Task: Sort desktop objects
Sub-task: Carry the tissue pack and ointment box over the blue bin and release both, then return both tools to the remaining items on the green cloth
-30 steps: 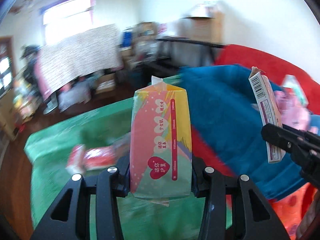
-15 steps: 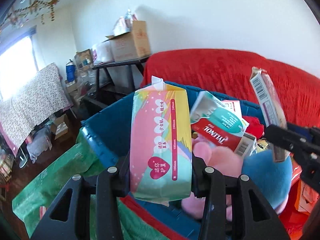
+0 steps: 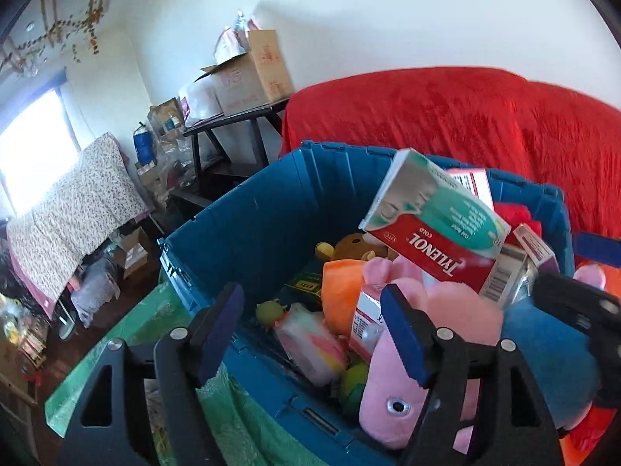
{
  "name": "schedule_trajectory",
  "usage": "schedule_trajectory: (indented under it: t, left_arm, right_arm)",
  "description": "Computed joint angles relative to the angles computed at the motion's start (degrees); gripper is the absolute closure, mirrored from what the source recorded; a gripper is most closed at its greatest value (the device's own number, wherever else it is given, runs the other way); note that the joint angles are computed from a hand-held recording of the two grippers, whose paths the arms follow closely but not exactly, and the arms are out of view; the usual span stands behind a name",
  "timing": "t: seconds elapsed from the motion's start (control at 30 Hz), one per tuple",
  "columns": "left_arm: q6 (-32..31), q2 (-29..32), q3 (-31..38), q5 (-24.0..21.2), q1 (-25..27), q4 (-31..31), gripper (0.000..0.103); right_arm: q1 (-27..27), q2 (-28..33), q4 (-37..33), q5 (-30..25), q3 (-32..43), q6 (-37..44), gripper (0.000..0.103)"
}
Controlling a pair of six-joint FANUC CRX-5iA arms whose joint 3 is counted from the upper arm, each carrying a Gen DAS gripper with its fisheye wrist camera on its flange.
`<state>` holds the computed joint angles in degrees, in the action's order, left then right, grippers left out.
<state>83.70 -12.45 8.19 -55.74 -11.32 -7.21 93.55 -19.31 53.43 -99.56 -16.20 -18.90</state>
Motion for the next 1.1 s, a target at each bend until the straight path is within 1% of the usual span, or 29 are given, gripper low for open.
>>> schedule_trajectory:
  t: [0.03, 0.1, 0.23, 0.3, 0.33, 0.37, 0.4, 0.43, 0.5, 0.57, 0.6, 0.63, 0.67, 0.73, 0.77, 0.8, 0.83, 0.9, 0.97, 1.03, 1.1]
  left_arm:
    - [-0.25, -0.18, -0.25, 0.21, 0.51, 0.91, 0.03]
    - [-0.42, -1.37, -1.47, 0.56, 1.3, 1.75, 0.03]
    - [-1.29, -3.31, -3.74, 0.7, 2.8, 2.93, 0.03]
    - [-2.35, -4.12, -5.09, 0.8, 4.14, 4.75, 0.03]
    - [-2.74, -4.49, -5.69, 0.85, 4.8, 5.64, 0.03]
    - [-3.11, -4.77, -6.28, 0.92, 5.31, 6.4, 0.03]
    - [-3.35, -4.86, -6.55, 0.75, 5.8, 7.03, 0.03]
    - [-3.61, -5.0, -6.85, 0.48, 6.31, 7.69, 0.03]
    - [-4.66, -5.78, -7.85, 0.2, 7.78, 9.22, 0.03]
    - [-5.2, -6.72, -8.72, 0.14, 9.17, 9.81, 0.03]
    - [-5.91, -7.06, -9.12, -0.22, 10.21, 10.87, 0.03]
    - [-6.4, -7.37, -9.55, -0.51, 11.12, 11.74, 0.03]
    - [-7.03, -7.99, -10.21, -0.7, 12.31, 12.65, 0.03]
    - [-8.2, -9.03, -11.24, -0.9, 14.05, 13.9, 0.03]
    - [-8.9, -9.65, -11.83, -0.99, 14.97, 14.39, 0.03]
    - [-9.63, -10.25, -12.38, -1.1, 15.9, 14.91, 0.03]
    - [-10.47, -10.86, -13.01, -1.09, 16.84, 15.63, 0.03]
    - [-12.14, -12.17, -14.52, -1.11, 19.2, 17.71, 0.03]
    - [-13.64, -13.16, -15.82, -1.27, 21.38, 20.11, 0.03]
    - [-15.24, -14.54, -17.46, -1.21, 23.61, 22.42, 0.03]
    - [-17.2, -16.19, -19.23, -1.32, 26.06, 24.65, 0.03]
  right_arm:
    - [1.94, -0.19, 0.42, -1.95, -0.14, -0.51, 0.007]
    - [4.78, -0.51, 0.09, -4.61, -0.08, -0.89, 0.007]
    - [11.11, -1.1, -4.07, -8.66, 0.77, -2.16, 0.008]
    - [13.01, -0.16, -6.43, -9.95, 2.3, -2.09, 0.021]
    - [13.24, 0.17, -7.85, -9.9, 2.94, -2.16, 0.036]
    - [13.33, -0.25, -8.65, -8.47, 2.75, -2.57, 0.042]
    - [12.99, -0.53, -8.71, -6.71, 2.4, -2.5, 0.043]
    - [11.35, -0.7, -9.05, -4.62, 2.17, -1.51, 0.046]
    - [6.88, -0.25, -9.58, -1.29, 1.98, 1.02, 0.046]
    - [1.38, -0.62, -8.91, 4.18, 0.89, 3.52, 0.046]
    - [-2.25, -0.04, -8.96, 6.66, 1.11, 5.98, 0.046]
    - [-4.74, 0.19, -9.56, 8.7, 1.36, 7.2, 0.046]
    - [-8.07, 0.47, -10.45, 11.88, 1.65, 8.86, 0.046]
    - [-13.23, 2.37, -12.86, 15.5, 3.55, 12.77, 0.046]
    - [-14.35, 3.12, -13.52, 16.57, 4.22, 13.78, 0.046]
    - [-14.9, 4.33, -13.69, 16.55, 5.2, 15.15, 0.046]
    - [-14.76, 5.76, -13.52, 15.32, 6.41, 16.09, 0.044]
    - [-12.76, 6.89, -11.57, 13.13, 7.22, 15.24, 0.039]
    - [-10.0, 6.4, -9.78, 12.35, 6.75, 12.72, 0.017]
    - [-6.91, 6.42, -7.38, 10.68, 6.5, 10.86, 0.01]
    - [-4.04, 7.02, -5.22, 8.61, 6.89, 9.65, 0.006]
